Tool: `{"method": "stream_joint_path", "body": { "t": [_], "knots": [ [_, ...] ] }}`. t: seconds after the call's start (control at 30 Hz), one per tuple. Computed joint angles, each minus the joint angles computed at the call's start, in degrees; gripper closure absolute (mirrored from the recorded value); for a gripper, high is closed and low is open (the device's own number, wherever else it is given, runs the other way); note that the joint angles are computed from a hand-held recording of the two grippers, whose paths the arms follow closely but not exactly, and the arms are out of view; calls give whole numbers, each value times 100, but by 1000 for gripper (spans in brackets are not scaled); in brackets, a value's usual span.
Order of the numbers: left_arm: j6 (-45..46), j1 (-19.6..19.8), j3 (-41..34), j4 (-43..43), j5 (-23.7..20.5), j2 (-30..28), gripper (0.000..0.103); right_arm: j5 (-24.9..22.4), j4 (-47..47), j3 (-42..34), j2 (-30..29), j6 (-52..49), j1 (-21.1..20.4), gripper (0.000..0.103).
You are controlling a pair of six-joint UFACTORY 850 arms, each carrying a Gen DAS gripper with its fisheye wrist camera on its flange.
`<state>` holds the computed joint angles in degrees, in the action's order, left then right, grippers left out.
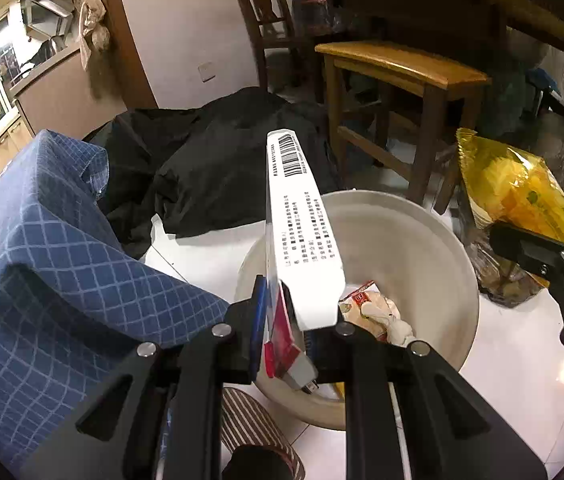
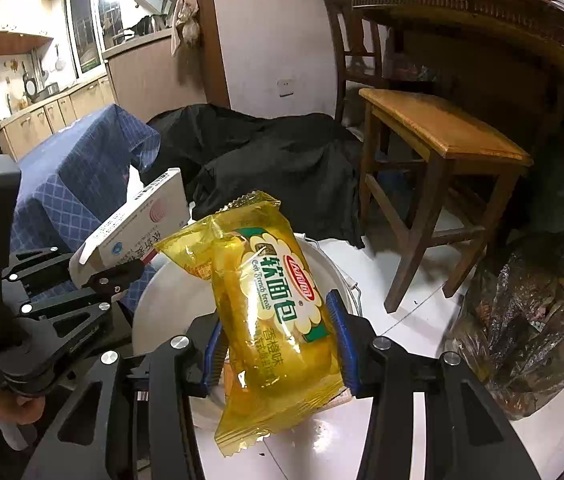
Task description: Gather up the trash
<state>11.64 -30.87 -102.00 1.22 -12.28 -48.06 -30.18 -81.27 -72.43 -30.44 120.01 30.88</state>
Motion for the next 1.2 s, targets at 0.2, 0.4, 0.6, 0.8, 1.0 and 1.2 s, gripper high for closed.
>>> {"method": "stream_joint_path", "body": {
  "t": [0.2, 0.4, 0.6, 0.8, 1.0, 1.2],
  "knots": [
    [-209, -7, -139, 235, -146, -99, 88, 194, 357, -299, -258, -440, -95, 56],
    [-385, -17, -203, 450, -212, -142, 88, 292, 636, -582, -494, -875, -165, 56],
    [-597, -40, -294, 678, -296, -223, 88, 411, 966, -742, -641, -1275, -216, 56],
    [-1478, -80, -465, 1562, -496, -355, 84, 382, 1025, -895, -807, -1429, -218, 40],
    [-1578, -64, -442, 1662, -481, -347, 84, 326, 886, -849, -765, -1269, -207, 40],
    [-1704, -65, -295, 1806, -323, -263, 84, 239, 691, -661, -608, -975, -111, 40]
  ]
}}
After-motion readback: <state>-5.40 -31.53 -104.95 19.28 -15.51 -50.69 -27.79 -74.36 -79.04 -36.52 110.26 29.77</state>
